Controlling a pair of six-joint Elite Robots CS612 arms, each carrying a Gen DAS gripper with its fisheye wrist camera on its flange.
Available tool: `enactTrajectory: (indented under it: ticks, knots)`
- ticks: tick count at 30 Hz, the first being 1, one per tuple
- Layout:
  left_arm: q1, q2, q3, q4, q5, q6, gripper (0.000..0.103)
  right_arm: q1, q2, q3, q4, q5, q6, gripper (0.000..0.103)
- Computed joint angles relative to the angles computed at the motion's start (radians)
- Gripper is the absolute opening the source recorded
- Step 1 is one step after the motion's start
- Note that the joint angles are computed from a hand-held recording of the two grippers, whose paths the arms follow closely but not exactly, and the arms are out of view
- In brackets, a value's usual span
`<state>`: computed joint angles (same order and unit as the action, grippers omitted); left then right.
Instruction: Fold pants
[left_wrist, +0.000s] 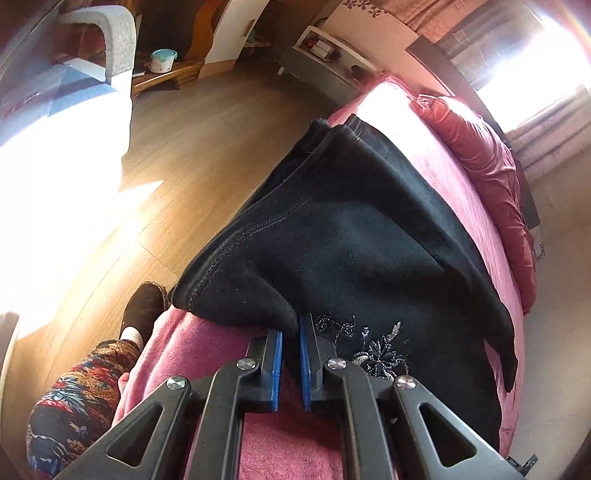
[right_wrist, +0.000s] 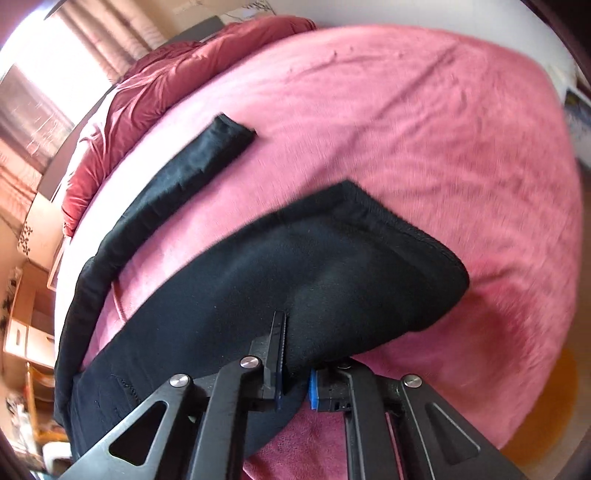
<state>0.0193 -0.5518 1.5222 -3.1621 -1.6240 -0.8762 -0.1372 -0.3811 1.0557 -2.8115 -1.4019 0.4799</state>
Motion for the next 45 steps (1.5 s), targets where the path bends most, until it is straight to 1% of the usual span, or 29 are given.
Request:
enactTrajectory:
  ticks: [6, 8, 10, 13, 15, 17, 19, 20, 21, 22, 23, 24, 25, 27, 29, 30, 31, 32, 34, 35, 36, 38, 41, 44, 45]
  knots:
    - [-0.008, -0.075, 0.118, -0.131, 0.023, 0.049, 0.007, 0.000, -0.046, 0.051, -0.047, -0.046, -0.071, 0.009]
    - [-0.008, -0.093, 0.143, -0.153, 0.023, 0.063, 0.007, -0.004, -0.061, 0.077, -0.060, -0.056, -0.082, 0.009]
    - [-0.010, -0.108, 0.163, -0.156, 0.016, 0.067, 0.007, -0.012, -0.072, 0.103, -0.065, -0.062, -0.078, 0.009]
    - [-0.016, -0.126, 0.199, -0.121, 0.008, 0.092, 0.007, -0.022, -0.079, 0.126, -0.034, -0.078, -0.086, 0.009]
    - [-0.029, -0.104, 0.170, -0.056, 0.001, 0.096, 0.007, -0.025, -0.078, 0.132, -0.016, -0.092, -0.086, 0.009]
    - [-0.040, -0.101, 0.169, -0.008, 0.001, 0.100, 0.007, -0.029, -0.074, 0.136, 0.011, -0.103, -0.075, 0.009]
    - [-0.044, -0.105, 0.170, 0.040, -0.003, 0.101, 0.007, -0.032, -0.066, 0.134, 0.032, -0.096, -0.060, 0.009]
    - [-0.044, -0.104, 0.162, 0.068, -0.006, 0.114, 0.009, -0.033, -0.064, 0.135, 0.035, -0.091, -0.055, 0.010]
    - [-0.045, -0.107, 0.155, 0.103, -0.003, 0.124, 0.013, -0.034, -0.065, 0.140, 0.031, -0.084, -0.046, 0.012]
    - [-0.045, -0.111, 0.155, 0.117, -0.001, 0.120, 0.017, -0.036, -0.067, 0.146, 0.023, -0.077, -0.036, 0.021]
    - [-0.043, -0.117, 0.155, 0.126, 0.001, 0.115, 0.025, -0.039, -0.073, 0.152, 0.024, -0.081, -0.024, 0.036]
    - [-0.040, -0.124, 0.161, 0.129, 0.005, 0.110, 0.026, -0.037, -0.079, 0.162, 0.020, -0.096, -0.020, 0.043]
    - [-0.037, -0.134, 0.172, 0.128, 0.014, 0.105, 0.026, -0.035, -0.089, 0.174, 0.008, -0.129, -0.022, 0.051]
    - [-0.032, -0.158, 0.193, 0.133, 0.056, 0.106, 0.026, -0.029, -0.107, 0.196, -0.023, -0.183, -0.039, 0.051]
    - [-0.023, -0.174, 0.203, 0.113, 0.090, 0.097, 0.026, -0.019, -0.125, 0.217, -0.064, -0.249, -0.063, 0.055]
    - [-0.014, -0.175, 0.201, 0.096, 0.096, 0.095, 0.026, -0.014, -0.133, 0.226, -0.092, -0.258, -0.080, 0.055]
    - [-0.003, -0.171, 0.188, 0.086, 0.103, 0.094, 0.026, -0.012, -0.139, 0.231, -0.111, -0.247, -0.093, 0.057]
    - [0.003, -0.169, 0.174, 0.080, 0.109, 0.084, 0.026, -0.009, -0.143, 0.232, -0.124, -0.223, -0.110, 0.058]
    - [0.023, -0.150, 0.130, 0.055, 0.070, 0.072, 0.027, 0.002, -0.145, 0.224, -0.132, -0.143, -0.154, 0.060]
    - [0.030, -0.135, 0.095, 0.050, 0.050, 0.068, 0.031, 0.006, -0.143, 0.216, -0.125, -0.105, -0.177, 0.062]
    - [0.035, -0.119, 0.059, 0.056, 0.041, 0.065, 0.034, 0.015, -0.139, 0.205, -0.109, -0.050, -0.212, 0.063]
    - [0.047, -0.081, -0.026, 0.090, 0.008, 0.074, 0.034, 0.037, -0.128, 0.179, -0.066, 0.011, -0.274, 0.064]
    - [0.065, -0.008, -0.177, 0.176, -0.056, 0.073, 0.036, 0.075, -0.103, 0.128, 0.019, 0.070, -0.353, 0.064]
    - [0.077, 0.061, -0.321, 0.273, -0.095, 0.062, 0.036, 0.101, -0.079, 0.084, 0.096, 0.127, -0.398, 0.064]
    - [0.081, 0.082, -0.365, 0.306, -0.112, 0.058, 0.036, 0.107, -0.074, 0.075, 0.115, 0.134, -0.408, 0.064]
